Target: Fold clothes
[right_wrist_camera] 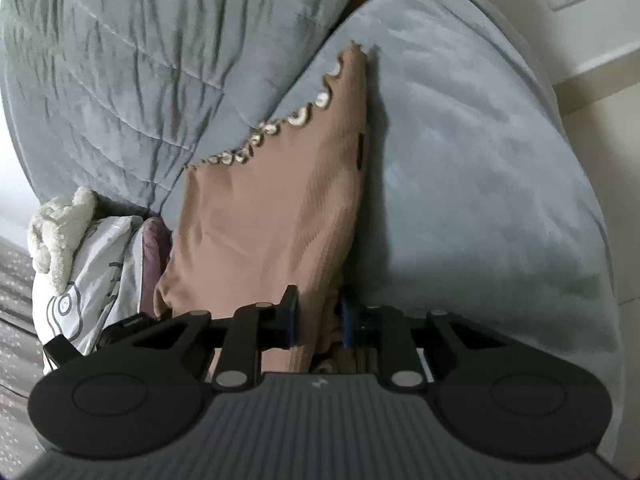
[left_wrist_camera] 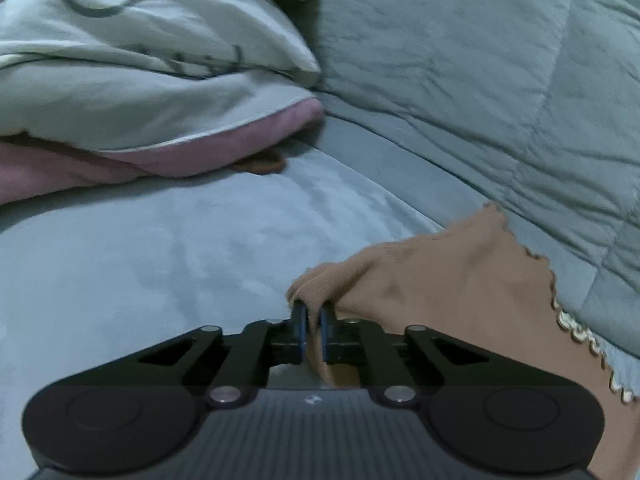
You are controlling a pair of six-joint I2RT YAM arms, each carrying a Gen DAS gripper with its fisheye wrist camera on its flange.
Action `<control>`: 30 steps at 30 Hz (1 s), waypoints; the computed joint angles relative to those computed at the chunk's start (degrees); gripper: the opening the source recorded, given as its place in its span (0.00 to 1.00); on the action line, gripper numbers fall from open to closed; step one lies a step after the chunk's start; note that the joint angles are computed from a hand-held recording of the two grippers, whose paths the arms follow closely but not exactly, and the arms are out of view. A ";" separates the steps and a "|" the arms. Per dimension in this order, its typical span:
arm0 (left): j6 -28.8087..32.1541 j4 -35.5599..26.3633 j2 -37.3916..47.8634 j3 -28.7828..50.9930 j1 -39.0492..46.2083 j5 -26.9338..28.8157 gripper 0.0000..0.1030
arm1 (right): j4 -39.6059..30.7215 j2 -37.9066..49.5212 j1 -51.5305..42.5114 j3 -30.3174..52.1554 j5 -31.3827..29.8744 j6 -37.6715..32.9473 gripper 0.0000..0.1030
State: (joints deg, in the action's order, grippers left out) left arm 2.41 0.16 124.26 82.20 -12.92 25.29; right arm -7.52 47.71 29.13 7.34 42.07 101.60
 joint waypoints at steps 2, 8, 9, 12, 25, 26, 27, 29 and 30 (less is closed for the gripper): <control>0.27 -1.27 -0.90 -0.23 0.77 -0.11 0.01 | -0.99 -0.93 -0.71 0.29 -0.03 -0.65 0.20; 2.46 -4.45 -1.95 0.65 0.73 -1.84 0.02 | -4.13 -1.71 -2.74 2.03 -0.87 -3.18 0.23; 1.90 -5.10 -1.68 1.32 0.27 -2.68 0.05 | -3.29 -1.18 -4.52 1.77 -3.40 -4.22 0.26; 0.81 -7.48 -0.85 3.56 -0.28 -4.53 0.40 | -2.57 -4.10 -8.16 -0.19 -8.26 -6.19 0.32; 11.10 12.87 -11.40 -12.63 -1.50 0.40 0.66 | -11.88 0.80 3.87 9.14 11.23 -19.86 0.70; 15.46 11.91 -11.65 -13.47 -4.05 -0.28 0.69 | -4.00 3.02 2.52 8.32 7.14 -28.13 0.73; 16.98 11.50 -11.23 -13.50 -5.30 -1.56 0.72 | -0.93 4.30 1.76 7.97 4.89 -31.18 0.75; 20.84 10.43 -7.55 -11.80 -8.38 -9.84 0.72 | 3.51 10.60 -1.70 8.61 -4.18 -37.54 0.76; 21.35 9.67 -4.83 -9.99 -9.17 -13.56 0.81 | 3.97 12.49 -2.28 8.28 -5.07 -39.37 0.75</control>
State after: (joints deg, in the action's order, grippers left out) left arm 23.76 9.84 119.43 72.21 -22.09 11.73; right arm -3.55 60.19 26.86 15.62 37.00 62.23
